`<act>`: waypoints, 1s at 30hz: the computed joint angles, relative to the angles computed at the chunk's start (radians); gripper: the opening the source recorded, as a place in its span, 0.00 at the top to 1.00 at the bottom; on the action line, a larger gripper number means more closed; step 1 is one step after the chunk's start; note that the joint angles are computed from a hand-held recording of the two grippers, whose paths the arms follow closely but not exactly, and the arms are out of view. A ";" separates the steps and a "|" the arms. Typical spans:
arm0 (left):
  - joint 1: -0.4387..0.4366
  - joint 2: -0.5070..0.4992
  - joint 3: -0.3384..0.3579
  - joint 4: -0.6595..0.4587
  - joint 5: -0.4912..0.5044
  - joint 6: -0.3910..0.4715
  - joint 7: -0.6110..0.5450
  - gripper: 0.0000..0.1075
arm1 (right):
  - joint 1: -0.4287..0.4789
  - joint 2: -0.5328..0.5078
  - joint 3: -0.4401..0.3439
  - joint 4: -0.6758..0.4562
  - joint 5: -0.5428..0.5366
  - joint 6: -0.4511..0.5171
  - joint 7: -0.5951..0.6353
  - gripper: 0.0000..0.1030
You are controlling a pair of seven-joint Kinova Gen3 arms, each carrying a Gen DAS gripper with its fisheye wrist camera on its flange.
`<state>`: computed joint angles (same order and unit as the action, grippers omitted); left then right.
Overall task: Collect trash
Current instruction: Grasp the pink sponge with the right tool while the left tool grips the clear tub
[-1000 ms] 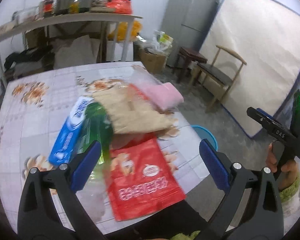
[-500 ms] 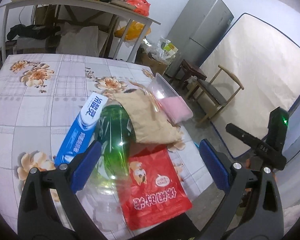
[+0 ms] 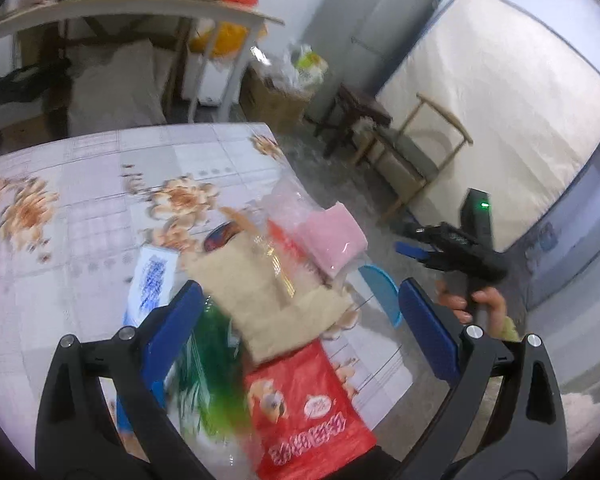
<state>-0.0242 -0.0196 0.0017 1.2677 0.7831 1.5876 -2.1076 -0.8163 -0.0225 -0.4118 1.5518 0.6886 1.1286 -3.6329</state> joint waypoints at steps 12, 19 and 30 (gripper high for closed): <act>0.371 0.446 0.162 -0.556 -0.487 0.020 0.419 0.37 | -0.049 -0.063 0.341 0.266 -0.121 -0.488 0.126 0.09; 0.441 0.566 0.155 -0.684 -0.566 0.112 0.500 0.56 | 0.234 -0.060 0.163 0.356 -0.252 -0.732 0.283 0.19; 0.449 0.566 0.154 -0.676 -0.585 0.094 0.536 0.72 | 0.421 -0.083 -0.015 0.373 -0.369 -0.802 0.440 0.38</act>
